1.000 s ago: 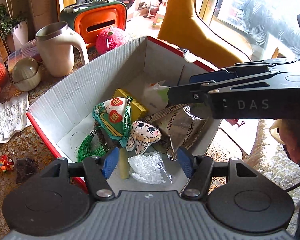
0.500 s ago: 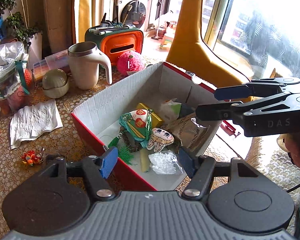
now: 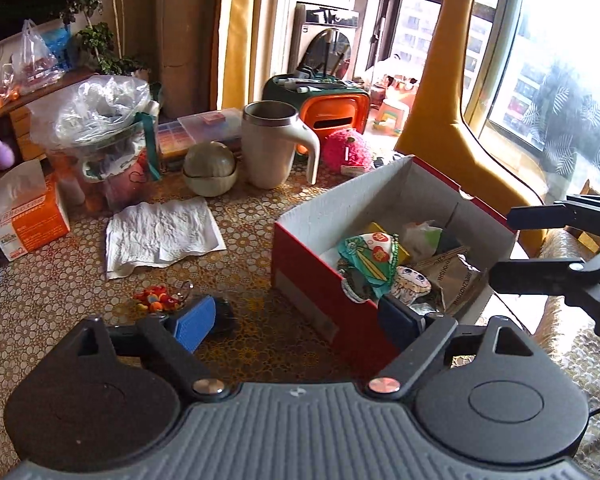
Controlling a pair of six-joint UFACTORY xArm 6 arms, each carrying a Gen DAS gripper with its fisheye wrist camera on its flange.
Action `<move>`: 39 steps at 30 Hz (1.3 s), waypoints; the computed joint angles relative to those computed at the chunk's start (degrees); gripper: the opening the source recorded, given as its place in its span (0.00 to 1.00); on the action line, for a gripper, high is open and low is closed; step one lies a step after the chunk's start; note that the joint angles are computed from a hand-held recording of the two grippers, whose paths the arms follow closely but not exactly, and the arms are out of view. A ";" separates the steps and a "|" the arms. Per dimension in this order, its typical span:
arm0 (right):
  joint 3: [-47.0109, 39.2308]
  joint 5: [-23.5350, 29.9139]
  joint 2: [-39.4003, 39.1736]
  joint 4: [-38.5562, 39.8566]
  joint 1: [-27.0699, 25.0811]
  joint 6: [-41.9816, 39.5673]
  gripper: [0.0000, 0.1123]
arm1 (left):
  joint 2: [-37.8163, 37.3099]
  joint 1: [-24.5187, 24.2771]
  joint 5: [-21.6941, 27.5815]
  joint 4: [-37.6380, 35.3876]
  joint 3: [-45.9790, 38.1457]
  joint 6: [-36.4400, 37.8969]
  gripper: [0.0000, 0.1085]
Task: Organize objects
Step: 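Withdraw both grippers from the box back toward the table items, then grasp the red plush keychain toy with the left gripper while the right gripper grasps the black-item bag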
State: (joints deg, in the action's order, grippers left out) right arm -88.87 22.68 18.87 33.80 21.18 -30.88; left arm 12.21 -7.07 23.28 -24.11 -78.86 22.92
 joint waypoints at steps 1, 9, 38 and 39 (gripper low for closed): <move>-0.30 -0.21 0.31 0.24 0.51 -0.26 0.89 | -0.01 0.73 -0.49 0.17 0.26 -0.29 0.83; -3.83 -0.34 4.23 0.13 4.37 1.54 0.89 | 1.19 5.73 -3.69 -0.46 1.05 -0.51 0.92; -30.32 1.01 30.39 -24.36 11.42 27.58 0.84 | 23.09 9.32 -4.19 0.19 -18.54 2.82 0.94; -31.68 1.15 31.52 -24.78 11.47 27.98 0.84 | 24.03 9.28 -3.84 0.15 -19.56 2.94 0.94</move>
State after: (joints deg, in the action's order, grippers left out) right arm -120.55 23.84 50.39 9.02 32.64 -2.89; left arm 36.24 2.21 19.44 -23.96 -98.42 25.86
